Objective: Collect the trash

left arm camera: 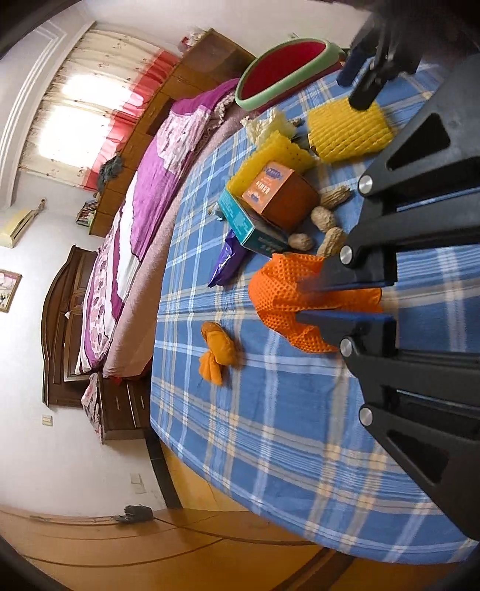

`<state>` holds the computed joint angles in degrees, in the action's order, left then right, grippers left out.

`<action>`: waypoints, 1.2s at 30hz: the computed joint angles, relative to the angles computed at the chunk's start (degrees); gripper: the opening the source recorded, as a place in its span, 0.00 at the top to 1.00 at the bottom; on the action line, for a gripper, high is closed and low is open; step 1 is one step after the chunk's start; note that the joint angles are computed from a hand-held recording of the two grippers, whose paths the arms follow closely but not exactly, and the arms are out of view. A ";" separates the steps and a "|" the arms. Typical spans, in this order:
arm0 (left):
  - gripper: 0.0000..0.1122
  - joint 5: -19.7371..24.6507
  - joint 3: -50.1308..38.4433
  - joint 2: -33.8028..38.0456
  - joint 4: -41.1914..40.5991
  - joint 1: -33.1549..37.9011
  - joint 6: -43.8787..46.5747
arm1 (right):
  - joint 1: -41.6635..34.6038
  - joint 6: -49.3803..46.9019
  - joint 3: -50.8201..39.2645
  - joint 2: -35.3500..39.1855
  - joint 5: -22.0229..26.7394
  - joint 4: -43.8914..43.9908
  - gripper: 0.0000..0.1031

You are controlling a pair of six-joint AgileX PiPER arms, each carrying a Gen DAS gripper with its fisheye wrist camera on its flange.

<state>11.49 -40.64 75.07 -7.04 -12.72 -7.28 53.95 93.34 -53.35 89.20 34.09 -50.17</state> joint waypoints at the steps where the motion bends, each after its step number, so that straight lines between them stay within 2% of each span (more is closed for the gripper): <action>1: 0.93 -0.06 0.32 -0.41 -0.29 0.04 -0.05 | 0.09 -0.22 -0.06 0.16 -0.17 0.35 0.24; 4: 0.93 -0.30 1.41 -1.87 0.33 -0.10 -1.46 | 0.44 -0.67 -0.22 0.82 -0.44 0.55 0.36; 7: 0.93 -0.04 1.77 -2.31 -1.05 0.01 -0.50 | 0.22 -1.76 -0.16 1.23 -1.39 1.62 0.52; 9: 0.93 0.12 2.15 -3.00 0.09 -0.20 -2.05 | 0.10 -2.23 -0.15 1.43 -1.62 2.35 0.67; 10: 0.93 0.13 2.30 -3.37 0.91 -0.36 -3.10 | 0.30 -1.62 -0.05 1.39 -1.57 1.94 0.70; 12: 0.93 0.12 2.76 -4.49 2.15 -0.70 -4.79 | 0.84 -1.50 -0.05 0.85 -0.83 1.83 0.85; 19: 0.93 0.91 3.39 -7.92 10.85 -2.68 -13.61 | 2.28 3.64 1.43 -1.51 0.12 -1.85 0.88; 27: 0.93 3.42 1.73 -11.62 14.09 -4.63 -17.08 | 5.74 6.71 1.14 -6.12 6.64 -6.52 0.88; 36: 0.93 6.54 -4.28 -10.42 18.33 -9.01 -21.46 | 6.13 5.40 0.51 -12.26 12.75 -8.84 0.88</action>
<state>18.04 -44.92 64.66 11.29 -21.73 -28.74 60.07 98.73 -52.84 76.94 46.84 -59.02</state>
